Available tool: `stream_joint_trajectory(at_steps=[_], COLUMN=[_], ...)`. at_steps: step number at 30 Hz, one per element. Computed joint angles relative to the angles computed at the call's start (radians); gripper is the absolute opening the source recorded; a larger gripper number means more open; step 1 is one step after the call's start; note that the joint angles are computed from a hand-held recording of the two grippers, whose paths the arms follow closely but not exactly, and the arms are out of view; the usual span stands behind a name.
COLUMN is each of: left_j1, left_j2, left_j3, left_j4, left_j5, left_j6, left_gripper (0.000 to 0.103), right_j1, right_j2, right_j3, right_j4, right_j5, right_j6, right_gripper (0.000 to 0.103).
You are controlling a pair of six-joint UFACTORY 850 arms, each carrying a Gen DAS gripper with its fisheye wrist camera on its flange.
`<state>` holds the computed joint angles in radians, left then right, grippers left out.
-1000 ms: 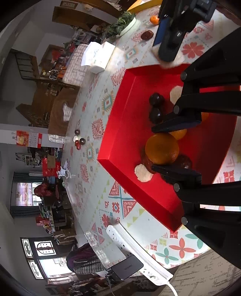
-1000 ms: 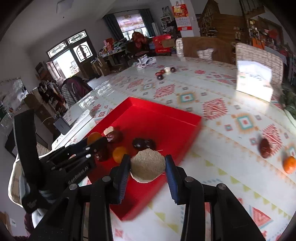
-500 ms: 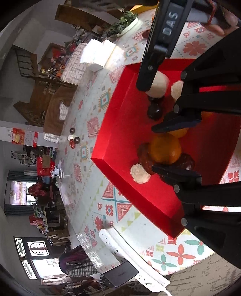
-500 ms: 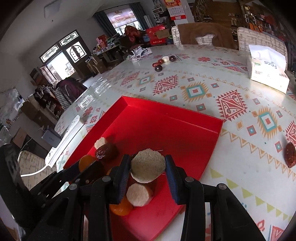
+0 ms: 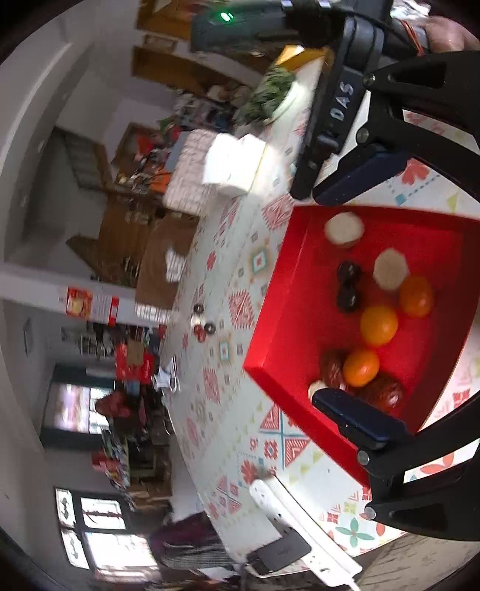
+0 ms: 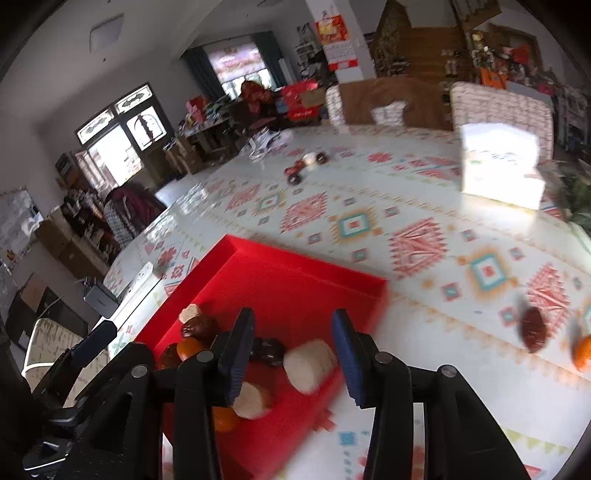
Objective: Organize fruits
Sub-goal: 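Carry both held items over the red tray and open both tools, then move both open tools back toward the remaining mandarins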
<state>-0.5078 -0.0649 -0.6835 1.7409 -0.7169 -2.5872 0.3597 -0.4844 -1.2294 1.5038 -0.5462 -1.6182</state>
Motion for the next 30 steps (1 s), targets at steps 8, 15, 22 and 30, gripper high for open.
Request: stream_joint_trajectory(at_steps=[8,15,22,30], left_j1=[-0.019,-0.046,-0.056,-0.042], left_j2=[-0.069,-0.128,-0.206,-0.34], left_j3=[-0.089,-0.16,-0.263,-0.437], left_j4=[-0.004,0.073,0.049,0.017], left_j5=[0.183,0.275,0.326,0.437], left_j6=[0.028,-0.037,0.025,0.164], left_gripper=[0.099,0.099,0.099,0.099], right_j1=[-0.111,-0.277,-0.454,-0.515], right_j2=[0.135,0.101,0.056,-0.01], right_j3=[0.179,0.143,0.095,0.004], right_j4=[0.409,0.145,0.1,0.021], right_j5=[0.045,0.049,0.049,0.034], right_j6=[-0.422,-0.157,-0.058,0.057], right_gripper=[0.076,0.076,0.076,0.076])
